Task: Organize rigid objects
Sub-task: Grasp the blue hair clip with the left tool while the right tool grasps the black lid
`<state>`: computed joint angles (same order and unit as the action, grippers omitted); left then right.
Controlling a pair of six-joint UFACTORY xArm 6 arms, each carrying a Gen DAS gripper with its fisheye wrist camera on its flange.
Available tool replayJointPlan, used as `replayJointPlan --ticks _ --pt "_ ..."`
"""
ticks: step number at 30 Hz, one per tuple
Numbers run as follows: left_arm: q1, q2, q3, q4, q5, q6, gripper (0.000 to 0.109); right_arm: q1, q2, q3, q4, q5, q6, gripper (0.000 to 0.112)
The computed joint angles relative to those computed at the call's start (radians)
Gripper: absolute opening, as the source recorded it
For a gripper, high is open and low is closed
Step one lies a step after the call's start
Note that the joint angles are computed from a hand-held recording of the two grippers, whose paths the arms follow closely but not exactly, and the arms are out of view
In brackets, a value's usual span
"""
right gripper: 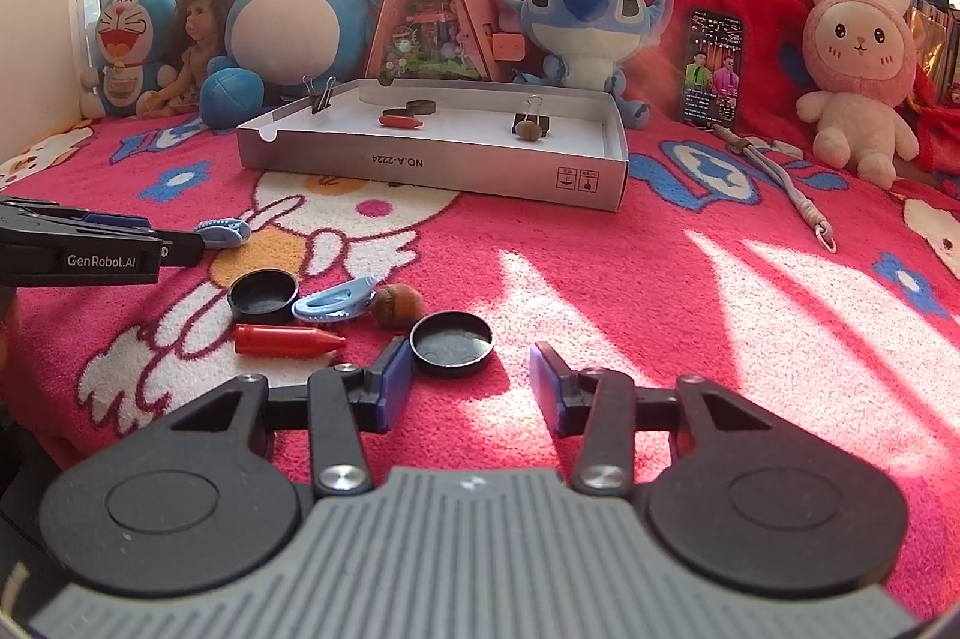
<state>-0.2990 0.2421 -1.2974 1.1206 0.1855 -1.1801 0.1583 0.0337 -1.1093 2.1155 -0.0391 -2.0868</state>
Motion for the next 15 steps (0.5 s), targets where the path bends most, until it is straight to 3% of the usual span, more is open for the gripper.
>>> replayJointPlan --ticks 4,9,15 --pt "0.001 -0.022 0.019 0.027 -0.021 -0.071 0.047 -0.002 0.001 -0.003 0.008 0.001 0.011 0.059" --pt "-0.012 -0.026 0.008 0.124 -0.053 -0.208 0.057 -0.010 0.003 -0.014 0.089 0.003 -0.054 0.058" --pt "-0.048 0.033 -0.057 0.038 -0.010 -0.185 0.056 -0.022 0.012 -0.043 0.240 -0.008 -0.186 0.058"
